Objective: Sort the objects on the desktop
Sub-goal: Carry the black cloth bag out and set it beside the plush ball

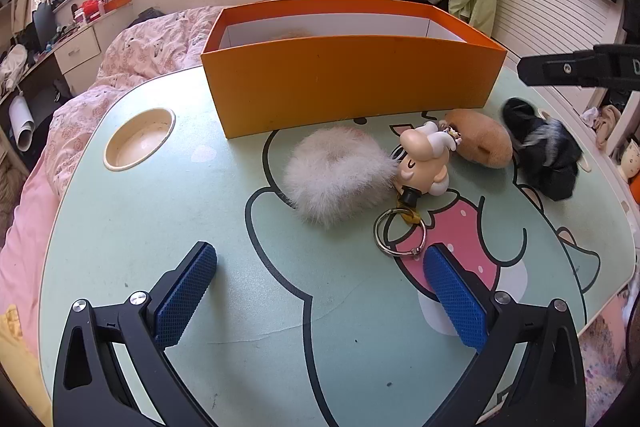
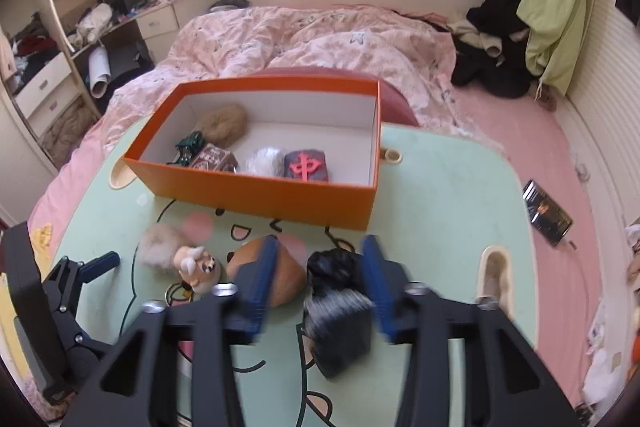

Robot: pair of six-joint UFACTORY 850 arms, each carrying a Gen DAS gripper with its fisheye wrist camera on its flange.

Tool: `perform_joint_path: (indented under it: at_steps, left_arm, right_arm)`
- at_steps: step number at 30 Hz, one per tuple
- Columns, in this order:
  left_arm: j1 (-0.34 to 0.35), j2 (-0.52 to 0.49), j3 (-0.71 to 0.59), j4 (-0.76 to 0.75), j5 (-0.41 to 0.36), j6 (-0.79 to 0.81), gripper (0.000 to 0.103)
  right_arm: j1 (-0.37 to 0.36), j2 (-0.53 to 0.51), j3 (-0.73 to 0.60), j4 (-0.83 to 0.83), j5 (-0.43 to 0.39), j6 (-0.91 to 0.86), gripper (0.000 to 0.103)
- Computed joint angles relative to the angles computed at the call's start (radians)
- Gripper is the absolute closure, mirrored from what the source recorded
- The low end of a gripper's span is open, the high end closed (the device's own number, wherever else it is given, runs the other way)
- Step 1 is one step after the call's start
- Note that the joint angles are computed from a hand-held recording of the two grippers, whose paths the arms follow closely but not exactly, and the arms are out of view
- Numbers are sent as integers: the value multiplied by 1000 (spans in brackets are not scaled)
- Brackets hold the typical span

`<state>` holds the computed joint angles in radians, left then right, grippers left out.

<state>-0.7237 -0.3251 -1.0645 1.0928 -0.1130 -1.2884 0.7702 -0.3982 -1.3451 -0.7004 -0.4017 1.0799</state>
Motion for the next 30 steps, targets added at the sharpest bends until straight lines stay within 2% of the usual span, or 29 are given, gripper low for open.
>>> perform_joint_path:
  at_steps: [3,5,10,13,15,17,21,23,26,28,30]
  left_arm:
    - [0,0,0,-4,1,6,0]
    - [0,0,0,-5,1,8,0]
    - [2,1,1,-18,5,26,0]
    - [2,1,2,-29,8,40,0]
    - [3,1,2,-31,9,44,0]
    - [3,1,2,-34,10,48,0]
    - [4,2,2,-44,12,61,0]
    - [5,1,2,-51,15,69,0]
    - [6,-2,0,-51,16,72,0]
    - [6,-2,0,-51,16,73,0]
    - [6,-2,0,-61,18,84,0]
  right_arm:
    - [-7,70,112,-161,137,219,31]
    - [4,99,161,-258,171,327,30]
    - [87,91,185,-284,92,269,30]
    - [146,60,184,-441,14,380,27]
    - [164,36,173,-489,-18,419,24]
    - [178,20,168,-542,-47,464,24]
    - [234,-15,168,-721,-188,572,24]
    - [250,-6,189,-811,-226,645,28]
    - [240,73,275,-1055,-200,926,28]
    - [231,100,296,-1081,-220,989,28]
    - [214,118,304,-1029,-196,956,28]
